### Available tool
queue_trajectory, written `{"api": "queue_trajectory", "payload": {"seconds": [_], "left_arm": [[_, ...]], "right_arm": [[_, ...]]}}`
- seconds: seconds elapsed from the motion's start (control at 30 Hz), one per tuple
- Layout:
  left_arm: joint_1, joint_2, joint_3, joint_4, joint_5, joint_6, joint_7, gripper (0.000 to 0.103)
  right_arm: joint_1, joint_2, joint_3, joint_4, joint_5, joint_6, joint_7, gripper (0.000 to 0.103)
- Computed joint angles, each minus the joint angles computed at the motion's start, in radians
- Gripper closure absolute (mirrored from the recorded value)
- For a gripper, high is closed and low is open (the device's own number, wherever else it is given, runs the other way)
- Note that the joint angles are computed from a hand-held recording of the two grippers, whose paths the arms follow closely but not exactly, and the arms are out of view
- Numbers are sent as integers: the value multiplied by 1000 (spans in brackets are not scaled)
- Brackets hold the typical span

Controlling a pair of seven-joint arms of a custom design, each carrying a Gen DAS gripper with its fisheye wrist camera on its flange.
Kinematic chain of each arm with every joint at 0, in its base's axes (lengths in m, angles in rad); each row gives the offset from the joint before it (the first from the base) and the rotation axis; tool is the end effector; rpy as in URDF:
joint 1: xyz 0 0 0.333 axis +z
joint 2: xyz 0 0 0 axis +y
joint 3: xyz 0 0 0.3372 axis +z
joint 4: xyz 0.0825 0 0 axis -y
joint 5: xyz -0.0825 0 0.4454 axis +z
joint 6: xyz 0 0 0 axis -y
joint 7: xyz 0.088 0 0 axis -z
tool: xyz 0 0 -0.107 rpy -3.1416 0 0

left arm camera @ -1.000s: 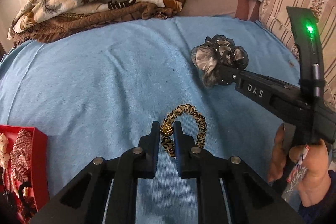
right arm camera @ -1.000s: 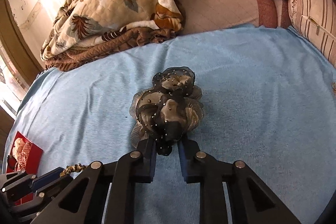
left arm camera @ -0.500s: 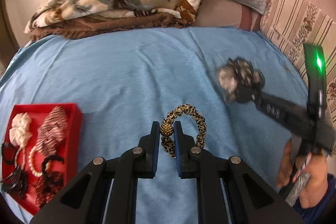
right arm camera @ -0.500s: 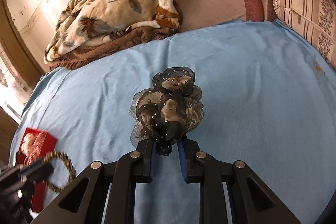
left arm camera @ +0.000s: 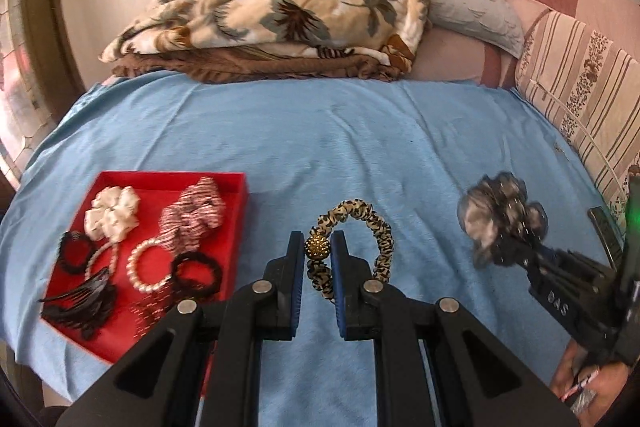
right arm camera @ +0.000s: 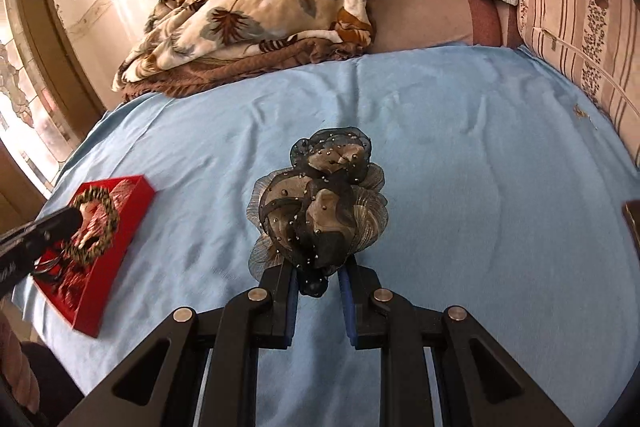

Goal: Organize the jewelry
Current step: 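Carry the leopard hair tie and organza scrunchie over the red tray together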

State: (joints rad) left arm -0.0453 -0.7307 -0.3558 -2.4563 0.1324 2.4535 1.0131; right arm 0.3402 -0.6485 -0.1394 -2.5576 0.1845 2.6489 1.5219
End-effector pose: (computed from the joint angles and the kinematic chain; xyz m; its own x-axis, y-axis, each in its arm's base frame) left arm 0.3935 -0.1978 0.6091 0.0795 -0.9968 0.0114 -0.7188 -0.0653 -0.6922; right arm 0.4414 0.0783 0.5581 0.1961 -0.9549 -0.2230 -0.7579 -0.0033 -0.6524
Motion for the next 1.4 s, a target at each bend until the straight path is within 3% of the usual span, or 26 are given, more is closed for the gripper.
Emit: {"api": "queue_trajectory", "payload": {"seconds": [0.6,1.4], "left_arm": [[18,-200,37,-128,-49,-60,2,90],[83,-278,86,-201,-83,-75,56,90]], "right_arm": [[64,-124,76,-47,-63,-65,66,83],[157,-50,118,30,-83,-89,48,82]]}}
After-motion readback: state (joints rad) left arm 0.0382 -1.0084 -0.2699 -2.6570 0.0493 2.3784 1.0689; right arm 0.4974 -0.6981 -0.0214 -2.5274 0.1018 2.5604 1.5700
